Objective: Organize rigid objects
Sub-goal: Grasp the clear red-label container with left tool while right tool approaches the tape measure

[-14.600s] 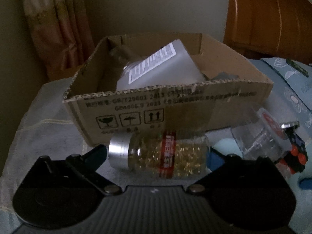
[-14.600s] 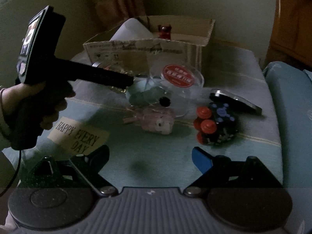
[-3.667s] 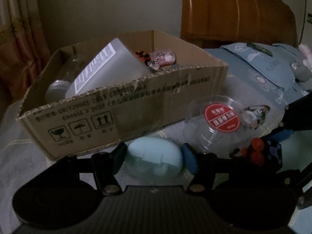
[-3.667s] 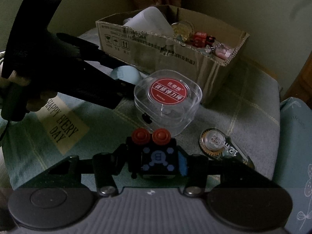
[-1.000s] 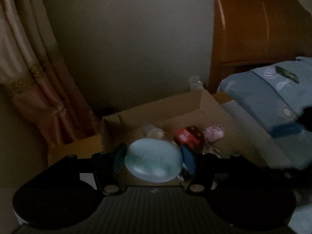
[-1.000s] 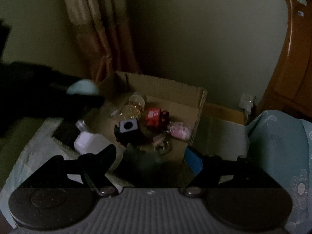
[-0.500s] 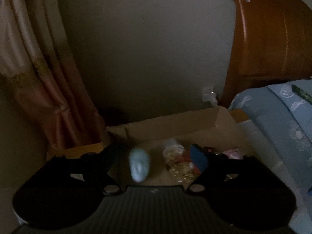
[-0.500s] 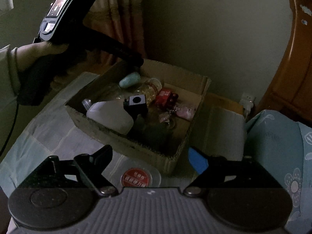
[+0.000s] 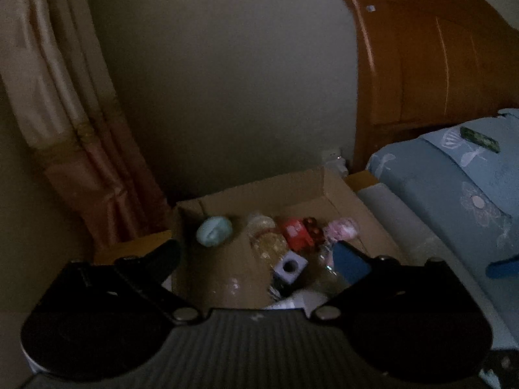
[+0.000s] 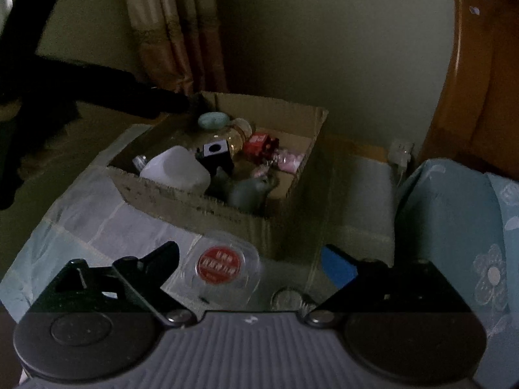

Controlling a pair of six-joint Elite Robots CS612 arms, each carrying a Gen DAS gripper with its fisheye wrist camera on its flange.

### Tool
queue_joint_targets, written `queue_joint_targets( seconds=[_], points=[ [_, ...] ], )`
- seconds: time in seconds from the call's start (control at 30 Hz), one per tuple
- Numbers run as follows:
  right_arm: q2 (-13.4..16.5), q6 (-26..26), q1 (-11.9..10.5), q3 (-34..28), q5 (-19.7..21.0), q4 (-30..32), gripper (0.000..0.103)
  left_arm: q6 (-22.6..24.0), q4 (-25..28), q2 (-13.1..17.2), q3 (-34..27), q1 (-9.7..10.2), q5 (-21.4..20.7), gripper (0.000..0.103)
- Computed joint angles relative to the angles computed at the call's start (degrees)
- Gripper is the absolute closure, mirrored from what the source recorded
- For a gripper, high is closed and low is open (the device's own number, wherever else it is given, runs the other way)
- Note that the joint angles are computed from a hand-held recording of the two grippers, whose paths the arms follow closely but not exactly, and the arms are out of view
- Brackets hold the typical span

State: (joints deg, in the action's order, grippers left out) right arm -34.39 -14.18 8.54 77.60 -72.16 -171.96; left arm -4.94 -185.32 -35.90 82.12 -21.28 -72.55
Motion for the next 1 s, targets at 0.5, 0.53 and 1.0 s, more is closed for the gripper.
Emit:
queue_joint_targets(
  seconds=[0.5,0.53,1.0],
  points=[
    [-0.3,1.0,-1.3,6.5,-0.9,-5.7,0.006,-4.9,-6.2,-1.6,9.7,-3.60,0.3,0.002],
    [-0.2,0.9,-1.2,6.8,-1.5,-6.2,0.006,-5.8,-6.1,-1.4,9.8,-3.76,-0.3,0.002],
    [1.2,2.8,-2.0,7.4,-0.9,-6.7,0.006,-12.4,-3.8,3.3,5.4,-5.79,-1.3,0.001]
  ],
)
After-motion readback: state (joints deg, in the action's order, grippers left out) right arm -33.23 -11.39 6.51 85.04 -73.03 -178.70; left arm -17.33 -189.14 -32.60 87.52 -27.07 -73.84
